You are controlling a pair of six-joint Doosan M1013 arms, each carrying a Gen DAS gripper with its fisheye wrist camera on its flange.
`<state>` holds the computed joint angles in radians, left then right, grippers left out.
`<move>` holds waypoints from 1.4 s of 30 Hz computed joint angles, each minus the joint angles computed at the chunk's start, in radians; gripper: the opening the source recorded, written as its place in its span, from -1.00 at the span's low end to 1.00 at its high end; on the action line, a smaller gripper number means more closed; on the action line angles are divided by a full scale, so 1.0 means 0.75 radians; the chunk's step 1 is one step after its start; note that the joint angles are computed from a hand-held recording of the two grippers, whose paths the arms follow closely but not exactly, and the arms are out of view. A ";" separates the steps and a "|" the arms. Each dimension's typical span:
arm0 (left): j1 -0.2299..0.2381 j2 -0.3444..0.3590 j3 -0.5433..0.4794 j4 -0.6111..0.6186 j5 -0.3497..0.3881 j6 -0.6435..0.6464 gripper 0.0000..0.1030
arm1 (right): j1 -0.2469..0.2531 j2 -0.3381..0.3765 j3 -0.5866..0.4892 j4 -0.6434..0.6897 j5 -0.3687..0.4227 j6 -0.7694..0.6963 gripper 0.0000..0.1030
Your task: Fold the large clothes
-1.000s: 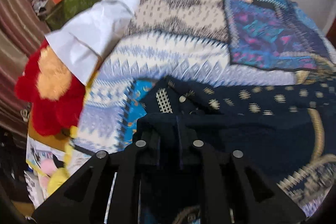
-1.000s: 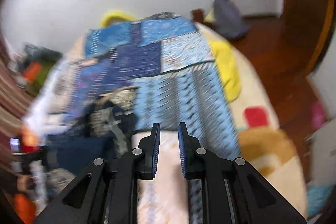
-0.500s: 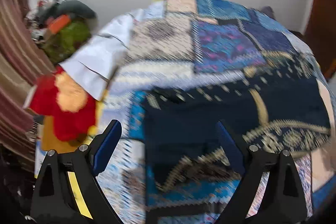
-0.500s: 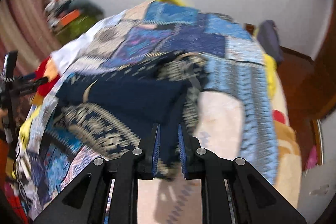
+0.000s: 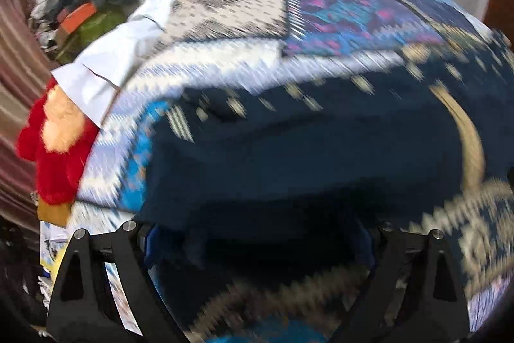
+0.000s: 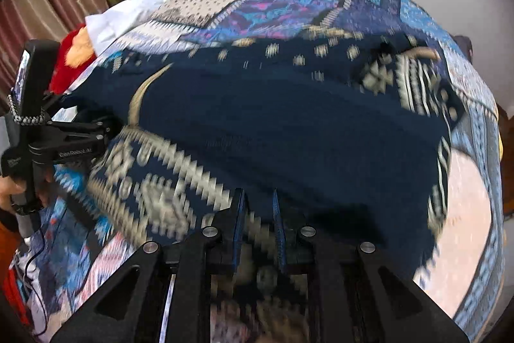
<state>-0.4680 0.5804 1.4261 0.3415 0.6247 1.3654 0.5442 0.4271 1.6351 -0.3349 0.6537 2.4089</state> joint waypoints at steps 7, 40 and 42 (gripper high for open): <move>0.013 0.080 -0.212 0.002 0.064 0.044 0.69 | -0.069 0.041 -0.127 -0.085 0.017 -0.015 -0.76; 0.005 -0.075 0.118 -0.578 -0.040 0.453 0.90 | 0.131 0.105 -0.103 -0.428 0.335 0.141 -0.75; 0.009 -0.064 0.124 -0.587 -0.056 0.406 0.98 | 0.137 0.110 -0.105 -0.451 0.361 0.131 -0.75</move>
<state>-0.4610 0.5326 1.5193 -0.0986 0.5829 1.6698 0.6472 0.5096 1.5563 -0.6730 0.9243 2.5075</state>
